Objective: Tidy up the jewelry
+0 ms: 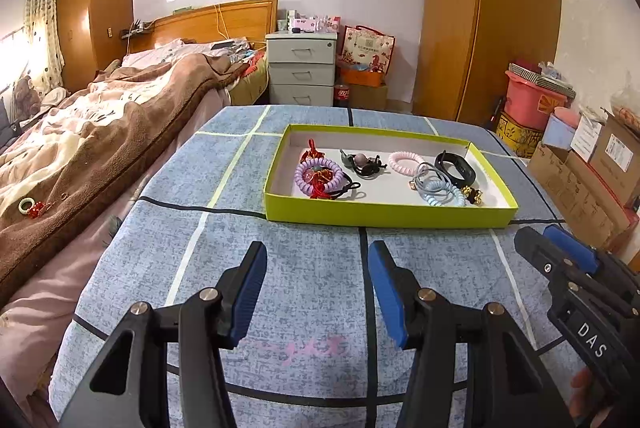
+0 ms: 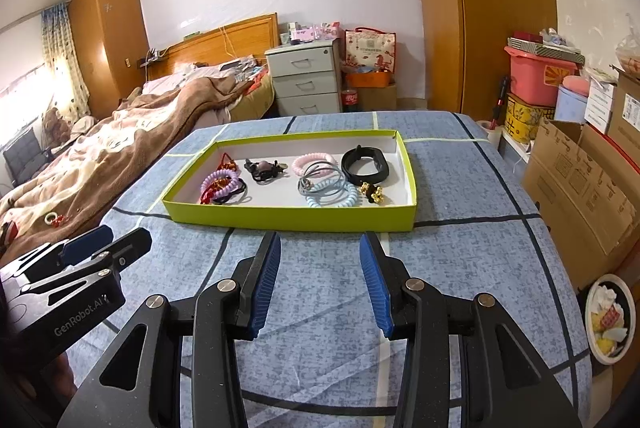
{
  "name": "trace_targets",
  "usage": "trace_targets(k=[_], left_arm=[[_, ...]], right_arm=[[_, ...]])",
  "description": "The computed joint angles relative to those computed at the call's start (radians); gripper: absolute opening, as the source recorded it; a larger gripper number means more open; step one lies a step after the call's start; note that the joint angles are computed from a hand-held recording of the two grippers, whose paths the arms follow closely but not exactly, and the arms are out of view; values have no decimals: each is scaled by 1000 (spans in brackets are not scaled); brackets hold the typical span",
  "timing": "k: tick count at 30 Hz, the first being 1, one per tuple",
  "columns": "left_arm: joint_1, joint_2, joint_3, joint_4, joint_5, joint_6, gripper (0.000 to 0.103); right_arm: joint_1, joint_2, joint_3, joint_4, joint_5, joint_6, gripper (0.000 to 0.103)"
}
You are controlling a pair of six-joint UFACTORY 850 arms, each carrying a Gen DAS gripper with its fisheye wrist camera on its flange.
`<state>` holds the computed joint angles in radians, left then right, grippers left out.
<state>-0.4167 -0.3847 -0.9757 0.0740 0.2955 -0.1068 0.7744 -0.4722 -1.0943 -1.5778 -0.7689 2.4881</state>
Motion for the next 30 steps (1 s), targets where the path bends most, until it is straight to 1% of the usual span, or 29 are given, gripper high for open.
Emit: trace_targets(k=[5,13,30], left_arm=[[0,3,0,-10,-9,5,55],[1,-2,-6,28,-11,-22,55],[-1,-9,-7,2,-12,1,55]], right_arm=[[0,2,1,9,3,-6,42],[-1,3,-2,15,7,-16,42],[-6,-3,-8,20,18,-17,42]])
